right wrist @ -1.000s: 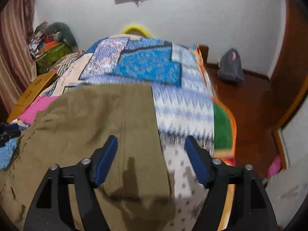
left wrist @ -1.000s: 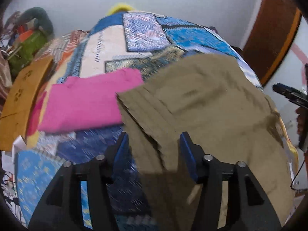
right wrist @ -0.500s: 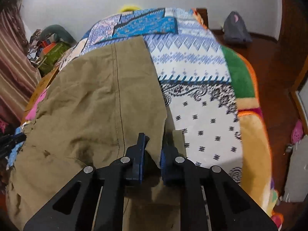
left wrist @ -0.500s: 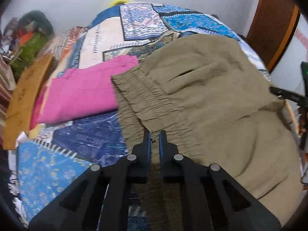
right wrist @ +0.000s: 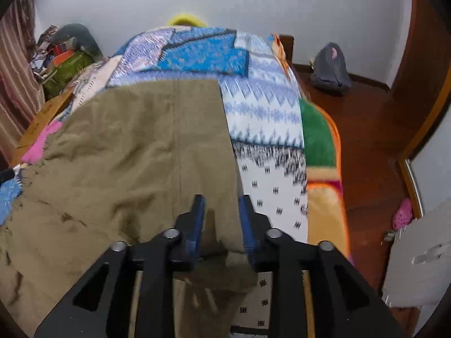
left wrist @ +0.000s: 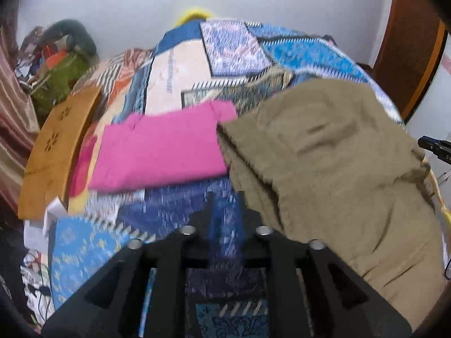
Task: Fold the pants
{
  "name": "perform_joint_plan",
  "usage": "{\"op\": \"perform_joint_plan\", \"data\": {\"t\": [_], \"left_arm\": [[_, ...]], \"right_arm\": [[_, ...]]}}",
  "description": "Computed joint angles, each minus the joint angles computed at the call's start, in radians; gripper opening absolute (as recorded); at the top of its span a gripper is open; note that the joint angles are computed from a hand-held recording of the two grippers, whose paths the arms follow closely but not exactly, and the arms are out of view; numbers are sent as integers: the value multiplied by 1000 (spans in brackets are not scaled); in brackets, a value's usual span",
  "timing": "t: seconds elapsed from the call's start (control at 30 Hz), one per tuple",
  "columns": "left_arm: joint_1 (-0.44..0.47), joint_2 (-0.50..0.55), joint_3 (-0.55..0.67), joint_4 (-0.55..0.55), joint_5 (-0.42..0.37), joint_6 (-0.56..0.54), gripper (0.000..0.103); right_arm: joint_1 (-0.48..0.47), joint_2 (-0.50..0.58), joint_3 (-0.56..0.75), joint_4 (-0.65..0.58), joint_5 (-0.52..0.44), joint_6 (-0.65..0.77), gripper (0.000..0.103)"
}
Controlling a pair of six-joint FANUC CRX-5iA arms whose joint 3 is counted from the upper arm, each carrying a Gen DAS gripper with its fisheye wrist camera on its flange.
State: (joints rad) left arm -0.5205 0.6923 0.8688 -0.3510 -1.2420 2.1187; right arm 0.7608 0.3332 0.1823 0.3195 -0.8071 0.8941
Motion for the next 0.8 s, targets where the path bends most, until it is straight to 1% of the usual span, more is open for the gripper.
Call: {"op": "perform_joint_plan", "data": {"t": [0.03, 0.07, 0.1, 0.17, 0.27, 0.3, 0.4, 0.43, 0.47, 0.5, 0.53, 0.6, 0.63, 0.7, 0.8], "left_arm": [[5, 9, 18, 3, 8, -3, 33], [9, 20, 35, 7, 16, -5, 44], [15, 31, 53, 11, 27, -11, 50], [35, 78, 117, 34, 26, -42, 52], [63, 159, 220, 79, -2, -86, 53], [75, 195, 265, 98, -19, -104, 53], [101, 302, 410, 147, -86, -150, 53], [115, 352, 478, 171, -120, -166, 53], [121, 374, 504, 182, -136, -172, 53], [127, 408, 554, 190, -164, -175, 56], [131, 417, 562, 197, -168, -170, 60], [140, 382, 478, 209, -102, -159, 66], [142, 371, 450, 214, -74, -172, 67], [145, 364, 425, 226, -44, -199, 69], [160, 367, 409, 274, -18, -219, 70]], "right_arm": [[1, -1, 2, 15, 11, -3, 43], [5, -2, 3, 33, 25, -9, 46], [6, 4, 15, 42, 33, -5, 47], [1, 28, 60, 31, 32, 15, 51], [-16, 100, 171, -10, 19, 75, 54], [-18, 117, 196, -16, 13, 85, 55], [-36, 204, 323, -68, -37, 163, 55], [-38, 226, 357, -78, -57, 180, 55], [-44, 252, 396, -91, -79, 202, 55], [-50, 279, 434, -100, -100, 221, 55], [-55, 305, 469, -104, -119, 235, 55], [-69, 362, 557, -135, -169, 279, 55], [-75, 385, 590, -144, -185, 288, 55], [-90, 425, 652, -179, -214, 307, 55], [-110, 466, 723, -257, -249, 333, 56]]}}
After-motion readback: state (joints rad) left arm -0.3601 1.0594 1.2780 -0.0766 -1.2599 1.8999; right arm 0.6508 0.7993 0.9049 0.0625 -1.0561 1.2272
